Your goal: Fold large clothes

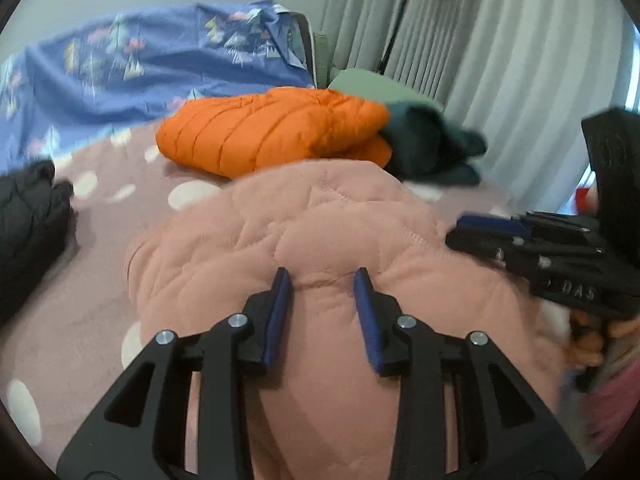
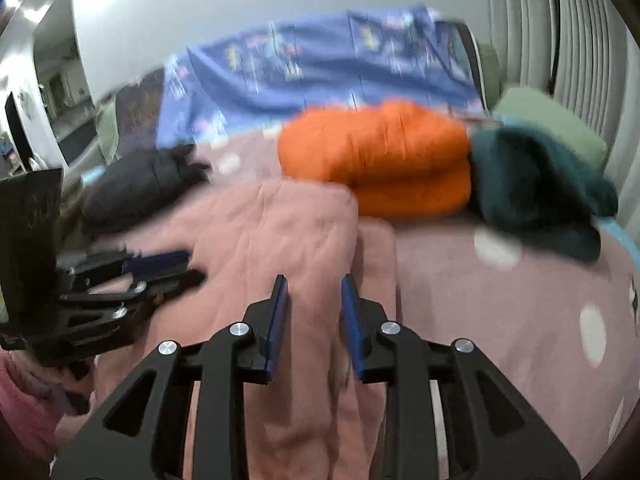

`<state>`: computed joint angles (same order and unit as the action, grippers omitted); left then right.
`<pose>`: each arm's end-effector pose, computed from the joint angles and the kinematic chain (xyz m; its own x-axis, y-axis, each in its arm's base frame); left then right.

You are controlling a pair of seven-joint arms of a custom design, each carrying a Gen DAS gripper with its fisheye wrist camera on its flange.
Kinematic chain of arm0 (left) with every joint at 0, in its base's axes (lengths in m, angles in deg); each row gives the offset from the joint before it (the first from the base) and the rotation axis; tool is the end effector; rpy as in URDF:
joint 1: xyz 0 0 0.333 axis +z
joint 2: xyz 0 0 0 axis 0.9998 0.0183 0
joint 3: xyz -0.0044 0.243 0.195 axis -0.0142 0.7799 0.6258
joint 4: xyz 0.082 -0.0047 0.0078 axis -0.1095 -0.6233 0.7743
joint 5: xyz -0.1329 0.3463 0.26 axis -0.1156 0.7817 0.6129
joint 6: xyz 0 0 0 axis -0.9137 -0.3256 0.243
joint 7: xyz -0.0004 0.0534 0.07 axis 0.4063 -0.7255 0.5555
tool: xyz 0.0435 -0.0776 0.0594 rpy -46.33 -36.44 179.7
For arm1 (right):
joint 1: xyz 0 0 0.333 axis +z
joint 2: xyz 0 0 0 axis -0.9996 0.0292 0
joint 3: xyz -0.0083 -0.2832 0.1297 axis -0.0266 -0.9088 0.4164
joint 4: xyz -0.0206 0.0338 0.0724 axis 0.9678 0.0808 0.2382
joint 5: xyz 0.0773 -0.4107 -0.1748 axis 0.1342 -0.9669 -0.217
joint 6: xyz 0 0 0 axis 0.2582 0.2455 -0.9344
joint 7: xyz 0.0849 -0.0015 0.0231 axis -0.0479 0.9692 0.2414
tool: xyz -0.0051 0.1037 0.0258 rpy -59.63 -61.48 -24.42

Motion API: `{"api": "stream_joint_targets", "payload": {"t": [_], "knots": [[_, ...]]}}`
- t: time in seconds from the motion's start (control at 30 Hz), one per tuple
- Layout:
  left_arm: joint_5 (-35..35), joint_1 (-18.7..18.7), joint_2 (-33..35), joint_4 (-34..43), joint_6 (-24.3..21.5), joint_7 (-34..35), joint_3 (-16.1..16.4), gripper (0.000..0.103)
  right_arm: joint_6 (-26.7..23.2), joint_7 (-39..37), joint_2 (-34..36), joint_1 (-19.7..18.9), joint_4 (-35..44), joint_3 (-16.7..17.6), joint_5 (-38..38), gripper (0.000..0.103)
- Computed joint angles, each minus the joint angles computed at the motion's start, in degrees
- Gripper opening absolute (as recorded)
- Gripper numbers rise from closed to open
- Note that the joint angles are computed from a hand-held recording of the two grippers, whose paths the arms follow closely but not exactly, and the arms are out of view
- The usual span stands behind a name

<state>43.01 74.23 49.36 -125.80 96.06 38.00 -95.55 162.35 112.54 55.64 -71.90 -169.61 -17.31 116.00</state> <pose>0.5791 -0.2758 0.5113 -0.4141 -0.9004 0.1334 -0.6011 0.1605 -0.7829 0.5748 0.1149 0.4732 0.3036 -0.9480 -0.0951 -0.6646 -0.1392 -0.7341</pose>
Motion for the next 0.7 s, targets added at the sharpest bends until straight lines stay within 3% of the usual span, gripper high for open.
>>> {"api": "stream_joint_targets", "payload": {"t": [0.07, 0.13, 0.37, 0.43, 0.5, 0.57, 0.63, 0.7], "knots": [[7.4, 0.5, 1.1, 1.4, -1.2, -5.1, -0.4, 0.034, 3.5, -1.8, 2.5, 1.1, -0.1, -0.7, 4.1, 0.031], [15.5, 0.8, 2.0, 2.9, -2.9, -11.3, -0.5, 0.034, 1.5, -4.8, 2.7, 1.7, 1.1, -1.8, 9.9, 0.032], [12.4, 0.9, 0.4, 1.4, -1.9, -10.8, -0.5, 0.034, 0.5, -12.2, 0.3, 1.3, 0.2, -1.1, 19.9, 0.038], [6.6, 0.1, -1.6, 0.8, -2.5, -8.1, -0.2, 0.035, -0.1, -14.6, -3.4, 2.3, -2.1, -2.1, 23.4, 0.038], [-9.4, -3.2, -3.9, -0.3, -2.1, 6.3, 1.8, 0.036, 0.5, -16.7, -6.6, 3.3, -4.7, -3.0, 24.4, 0.038], [-13.8, -5.5, -4.8, -0.5, -3.7, 10.4, 3.4, 0.039, 2.3, -15.7, -7.9, 3.3, -6.8, -2.8, 22.1, 0.039], [-4.1, -2.5, -2.6, -0.1, -4.7, 3.8, 0.5, 0.04, 2.1, -12.1, -6.5, 2.9, -7.4, -3.0, 19.4, 0.045], [12.4, -0.3, -0.4, -0.5, -1.6, -6.9, -1.7, 0.041, 1.6, -11.5, -3.9, 4.2, -6.0, -5.1, 21.8, 0.058]]}}
